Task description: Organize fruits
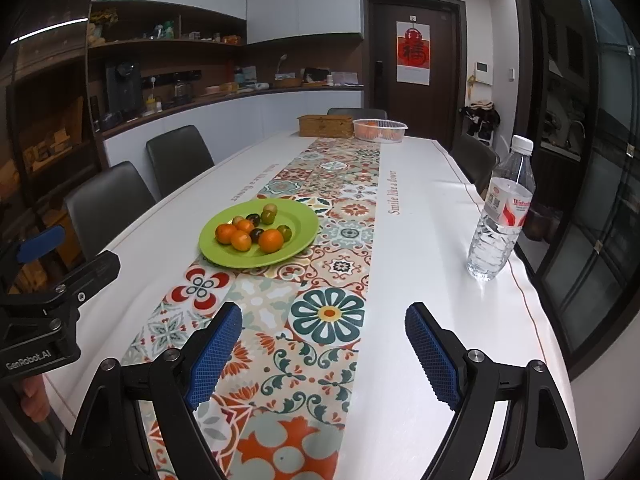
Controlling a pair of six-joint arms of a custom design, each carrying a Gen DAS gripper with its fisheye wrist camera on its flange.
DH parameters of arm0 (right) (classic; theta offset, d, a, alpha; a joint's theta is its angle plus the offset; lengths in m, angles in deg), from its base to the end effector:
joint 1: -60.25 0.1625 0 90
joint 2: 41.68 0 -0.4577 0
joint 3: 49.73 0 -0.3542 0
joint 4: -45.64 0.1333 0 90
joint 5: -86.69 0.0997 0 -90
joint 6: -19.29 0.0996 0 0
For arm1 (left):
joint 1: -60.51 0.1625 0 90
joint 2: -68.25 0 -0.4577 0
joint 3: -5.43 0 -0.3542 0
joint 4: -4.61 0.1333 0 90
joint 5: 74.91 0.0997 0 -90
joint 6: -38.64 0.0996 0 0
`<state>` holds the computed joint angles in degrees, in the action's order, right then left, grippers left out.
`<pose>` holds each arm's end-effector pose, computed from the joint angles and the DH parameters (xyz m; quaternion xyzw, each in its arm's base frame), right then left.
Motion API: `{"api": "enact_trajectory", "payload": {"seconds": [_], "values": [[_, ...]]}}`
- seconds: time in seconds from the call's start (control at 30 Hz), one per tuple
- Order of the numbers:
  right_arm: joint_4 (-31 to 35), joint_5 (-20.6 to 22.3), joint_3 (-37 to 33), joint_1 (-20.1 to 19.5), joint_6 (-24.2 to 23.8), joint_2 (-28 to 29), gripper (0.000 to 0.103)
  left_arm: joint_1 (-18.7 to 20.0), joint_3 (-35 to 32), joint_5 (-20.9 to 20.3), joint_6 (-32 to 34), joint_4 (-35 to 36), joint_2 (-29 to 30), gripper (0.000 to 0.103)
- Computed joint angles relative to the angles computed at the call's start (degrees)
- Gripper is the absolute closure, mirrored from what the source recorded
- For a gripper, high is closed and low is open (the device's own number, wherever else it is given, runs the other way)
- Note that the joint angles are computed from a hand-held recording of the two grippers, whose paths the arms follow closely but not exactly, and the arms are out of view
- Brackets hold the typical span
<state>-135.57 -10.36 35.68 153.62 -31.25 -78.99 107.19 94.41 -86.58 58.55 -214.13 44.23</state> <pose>0.1644 -0.7325 0.1723 0.4007 -0.8377 0.3132 0.1991 -0.2644 -0.6168 0.1084 0.0610 0.7355 -0.5099 0.4420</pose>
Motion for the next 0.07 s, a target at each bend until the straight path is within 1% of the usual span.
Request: {"api": "enact_trajectory", "payload": {"seconds": [0.07], "values": [[-0.48, 0.08, 0.59, -0.08, -0.22, -0.14, 0.019, -0.08, 0.43, 0.12, -0.28, -0.06, -0.02, 0.0]]}}
